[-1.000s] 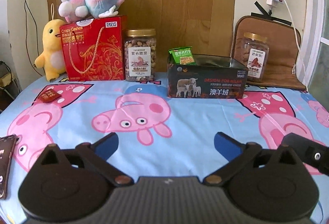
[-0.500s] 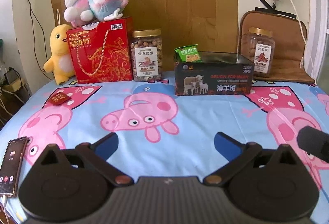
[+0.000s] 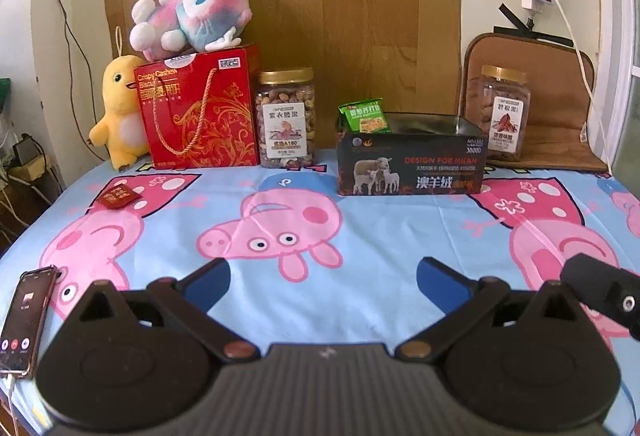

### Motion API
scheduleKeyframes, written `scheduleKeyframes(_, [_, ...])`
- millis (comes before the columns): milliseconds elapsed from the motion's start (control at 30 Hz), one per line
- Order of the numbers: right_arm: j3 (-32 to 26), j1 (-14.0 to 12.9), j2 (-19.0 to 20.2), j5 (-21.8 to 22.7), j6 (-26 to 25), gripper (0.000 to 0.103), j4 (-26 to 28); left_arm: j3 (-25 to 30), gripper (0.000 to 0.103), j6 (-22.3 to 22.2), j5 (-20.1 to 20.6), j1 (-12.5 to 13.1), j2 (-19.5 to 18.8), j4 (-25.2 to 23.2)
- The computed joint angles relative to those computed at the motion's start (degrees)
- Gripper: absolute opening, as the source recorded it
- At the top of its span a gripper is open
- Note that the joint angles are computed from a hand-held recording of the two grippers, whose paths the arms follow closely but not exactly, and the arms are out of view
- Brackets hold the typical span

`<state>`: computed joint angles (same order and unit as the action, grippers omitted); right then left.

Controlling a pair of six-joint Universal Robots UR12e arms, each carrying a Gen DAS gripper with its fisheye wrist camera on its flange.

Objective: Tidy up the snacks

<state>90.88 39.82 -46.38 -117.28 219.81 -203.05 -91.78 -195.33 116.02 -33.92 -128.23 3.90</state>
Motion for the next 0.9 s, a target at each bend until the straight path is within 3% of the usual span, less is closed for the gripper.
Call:
scheduleKeyframes(300, [0.26,1.05,0.11,-3.45,-2.55,0.103,-1.67,-0.37,0.103,-1.34,-0.4,-0.2,0.53,-2.48])
scheduleKeyframes(600, [1.93,1.5,-0.91,-4.89,-0.4,0.103,-0.58,-0.58,0.103,-0.08,-0.78,-0.69,0.92,-3.51])
scheduleKeyframes(900, [2.79,1.85,-1.3,-5.37,0.48,0.103,-0.85,-1.03,0.103,2.72,-0.29,-1.68,1.11,-1.27])
